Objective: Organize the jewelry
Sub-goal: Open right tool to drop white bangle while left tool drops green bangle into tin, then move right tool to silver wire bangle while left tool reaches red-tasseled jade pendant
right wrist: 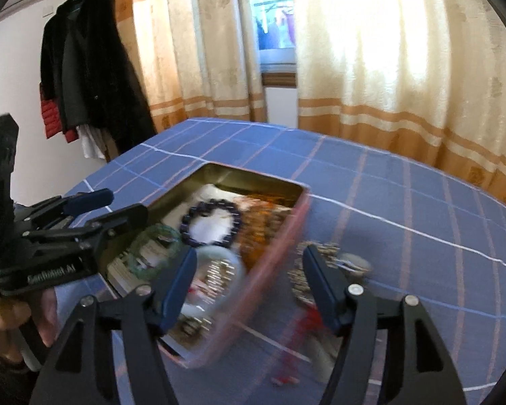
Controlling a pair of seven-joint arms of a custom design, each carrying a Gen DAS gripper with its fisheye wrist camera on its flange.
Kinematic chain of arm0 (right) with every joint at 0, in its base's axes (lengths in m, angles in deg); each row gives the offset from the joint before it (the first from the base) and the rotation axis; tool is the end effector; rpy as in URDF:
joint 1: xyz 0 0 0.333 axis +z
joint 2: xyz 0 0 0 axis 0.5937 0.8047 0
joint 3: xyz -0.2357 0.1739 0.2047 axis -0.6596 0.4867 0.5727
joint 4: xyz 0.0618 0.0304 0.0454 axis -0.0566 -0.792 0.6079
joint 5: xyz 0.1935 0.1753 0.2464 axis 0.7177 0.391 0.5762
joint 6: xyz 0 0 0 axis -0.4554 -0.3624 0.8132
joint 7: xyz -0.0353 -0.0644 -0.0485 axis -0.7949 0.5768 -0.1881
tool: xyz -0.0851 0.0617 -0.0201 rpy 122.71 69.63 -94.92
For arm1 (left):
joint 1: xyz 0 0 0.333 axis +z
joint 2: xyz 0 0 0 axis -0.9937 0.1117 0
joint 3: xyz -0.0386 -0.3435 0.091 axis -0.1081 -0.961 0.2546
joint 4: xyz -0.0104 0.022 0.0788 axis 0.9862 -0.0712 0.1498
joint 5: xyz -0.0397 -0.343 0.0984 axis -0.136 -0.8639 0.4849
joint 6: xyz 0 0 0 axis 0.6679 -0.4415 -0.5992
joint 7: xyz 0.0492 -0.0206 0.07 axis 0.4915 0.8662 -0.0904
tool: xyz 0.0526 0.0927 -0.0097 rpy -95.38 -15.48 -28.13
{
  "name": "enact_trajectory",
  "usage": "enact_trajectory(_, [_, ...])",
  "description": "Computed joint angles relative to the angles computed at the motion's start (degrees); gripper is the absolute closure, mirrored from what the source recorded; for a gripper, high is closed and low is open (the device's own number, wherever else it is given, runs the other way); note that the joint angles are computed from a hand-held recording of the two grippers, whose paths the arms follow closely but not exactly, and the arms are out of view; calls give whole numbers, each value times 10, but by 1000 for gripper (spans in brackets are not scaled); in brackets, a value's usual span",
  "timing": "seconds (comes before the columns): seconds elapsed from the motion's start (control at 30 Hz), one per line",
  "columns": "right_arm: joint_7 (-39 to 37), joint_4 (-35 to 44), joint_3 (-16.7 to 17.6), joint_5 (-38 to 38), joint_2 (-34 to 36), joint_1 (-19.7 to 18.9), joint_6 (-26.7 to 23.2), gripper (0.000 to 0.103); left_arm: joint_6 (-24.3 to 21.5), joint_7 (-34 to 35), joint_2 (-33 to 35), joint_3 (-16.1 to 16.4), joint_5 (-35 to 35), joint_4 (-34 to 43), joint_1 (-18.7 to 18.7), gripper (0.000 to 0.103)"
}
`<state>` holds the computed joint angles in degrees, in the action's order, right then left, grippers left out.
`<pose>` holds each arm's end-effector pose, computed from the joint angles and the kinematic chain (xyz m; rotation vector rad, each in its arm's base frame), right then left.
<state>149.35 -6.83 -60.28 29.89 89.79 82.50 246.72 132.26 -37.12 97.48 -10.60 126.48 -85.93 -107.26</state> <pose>0.5795 0.4476 0.4404 -1.8723 1.1880 -0.5154 0.5817 -0.3288 0.4583 -1.6841 1.6817 -0.9353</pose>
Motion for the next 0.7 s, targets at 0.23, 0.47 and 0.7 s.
enact_trajectory(0.23, [39,-117,-161,53,-41,96,35,31,13,8,24,-9,13,33,-21,30])
enact_trajectory(0.47, [22,-141,-135,78,-49,69,32,31,-10,72,53,-5,-37,70,-52,30])
enact_trajectory(0.7, [-13,-130,-46,53,-54,1,21,48,-25,66,62,16,-58,79,-70,30])
